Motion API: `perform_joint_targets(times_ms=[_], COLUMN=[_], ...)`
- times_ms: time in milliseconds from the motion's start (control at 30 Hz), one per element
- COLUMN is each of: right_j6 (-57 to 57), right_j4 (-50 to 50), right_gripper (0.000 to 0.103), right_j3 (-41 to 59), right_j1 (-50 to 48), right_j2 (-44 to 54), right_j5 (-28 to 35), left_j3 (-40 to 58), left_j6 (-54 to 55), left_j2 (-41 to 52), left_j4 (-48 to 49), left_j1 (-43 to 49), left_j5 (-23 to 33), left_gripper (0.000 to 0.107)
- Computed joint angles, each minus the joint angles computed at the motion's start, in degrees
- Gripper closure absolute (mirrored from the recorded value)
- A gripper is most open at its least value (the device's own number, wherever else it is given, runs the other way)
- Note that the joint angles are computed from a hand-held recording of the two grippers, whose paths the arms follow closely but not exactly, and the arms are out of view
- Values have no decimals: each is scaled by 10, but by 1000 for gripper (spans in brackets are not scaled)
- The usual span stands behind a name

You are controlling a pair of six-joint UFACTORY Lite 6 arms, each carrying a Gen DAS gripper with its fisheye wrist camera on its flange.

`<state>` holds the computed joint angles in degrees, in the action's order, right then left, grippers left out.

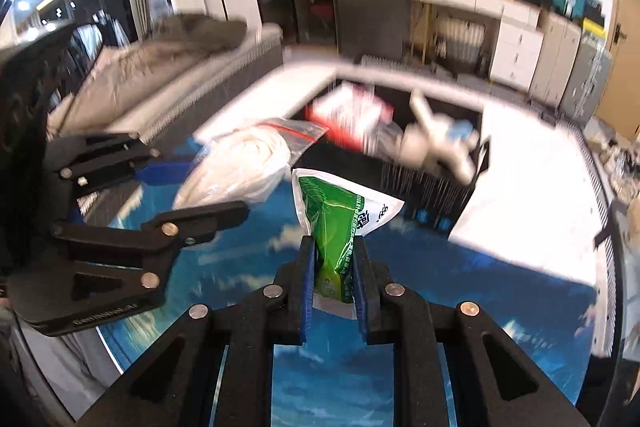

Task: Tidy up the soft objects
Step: 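Lift the green packet and bagged rope with both grippers over the black box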

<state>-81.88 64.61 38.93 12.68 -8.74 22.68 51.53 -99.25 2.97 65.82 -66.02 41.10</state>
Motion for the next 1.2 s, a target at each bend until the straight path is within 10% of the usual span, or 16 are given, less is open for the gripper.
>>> perform_joint_targets(times_ms=[467,1200], right_j6=[-266,-277], right_j4=[263,305], right_gripper=[87,87], right_j3=[-128,-78], right_j1=[-90,-75], right_j2=[-269,-209], right_j5=[84,71], left_j3=[-63,-37], left_j6=[-148,-111], left_j2=[-84,-137], left_j4=[163,183], left_j1=[-129,-50], left_j5=[230,173], left_gripper=[73,73])
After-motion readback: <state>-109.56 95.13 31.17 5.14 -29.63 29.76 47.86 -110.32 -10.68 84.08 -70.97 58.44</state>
